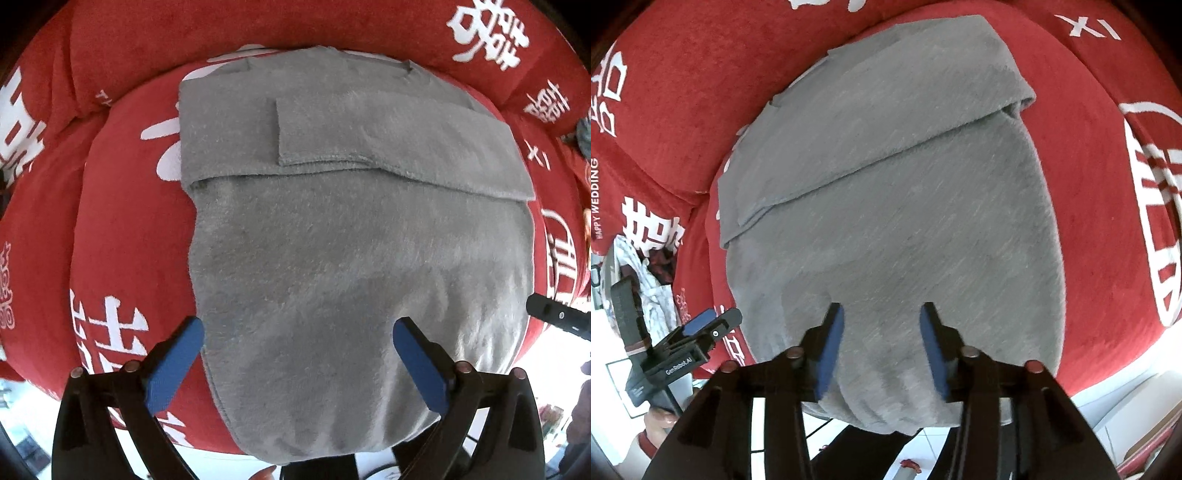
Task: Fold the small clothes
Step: 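Move both tools toward the sweater hem, then close both grippers on the grey sweater hem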
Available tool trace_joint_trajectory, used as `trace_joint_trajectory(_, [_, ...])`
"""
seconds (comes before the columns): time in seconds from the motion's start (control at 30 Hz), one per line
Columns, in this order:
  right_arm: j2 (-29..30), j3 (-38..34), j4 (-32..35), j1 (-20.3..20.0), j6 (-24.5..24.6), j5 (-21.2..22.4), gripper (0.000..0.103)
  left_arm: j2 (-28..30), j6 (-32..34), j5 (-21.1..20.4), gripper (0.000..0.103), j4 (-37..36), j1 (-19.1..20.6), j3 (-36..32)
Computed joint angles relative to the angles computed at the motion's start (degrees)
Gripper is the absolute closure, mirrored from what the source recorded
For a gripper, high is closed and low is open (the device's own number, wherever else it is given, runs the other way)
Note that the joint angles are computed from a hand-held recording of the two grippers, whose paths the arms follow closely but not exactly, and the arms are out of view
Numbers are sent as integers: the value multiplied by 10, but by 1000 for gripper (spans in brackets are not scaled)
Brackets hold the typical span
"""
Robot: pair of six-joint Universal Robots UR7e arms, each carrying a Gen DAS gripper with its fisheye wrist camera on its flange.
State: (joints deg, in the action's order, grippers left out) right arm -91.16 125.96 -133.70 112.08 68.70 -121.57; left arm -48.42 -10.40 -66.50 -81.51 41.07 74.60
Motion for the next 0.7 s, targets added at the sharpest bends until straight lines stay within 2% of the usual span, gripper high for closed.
trace_joint_trajectory(0.3, [17,10,-7,23,44,-1,55,-11,27,3,0,6,6,20])
trace_joint_trajectory(0.4, [11,13,10,32,57,-2,55,-26,13,-2,0,5,1,39])
trace_joint_trajectory(0.5, [3,22,13,38,61,2,44,-41,2,-2,0,0,-3,62])
trace_joint_trajectory(0.7, [-21,52,13,51,62,8,44,-83,-38,2,0,-5,-18,124])
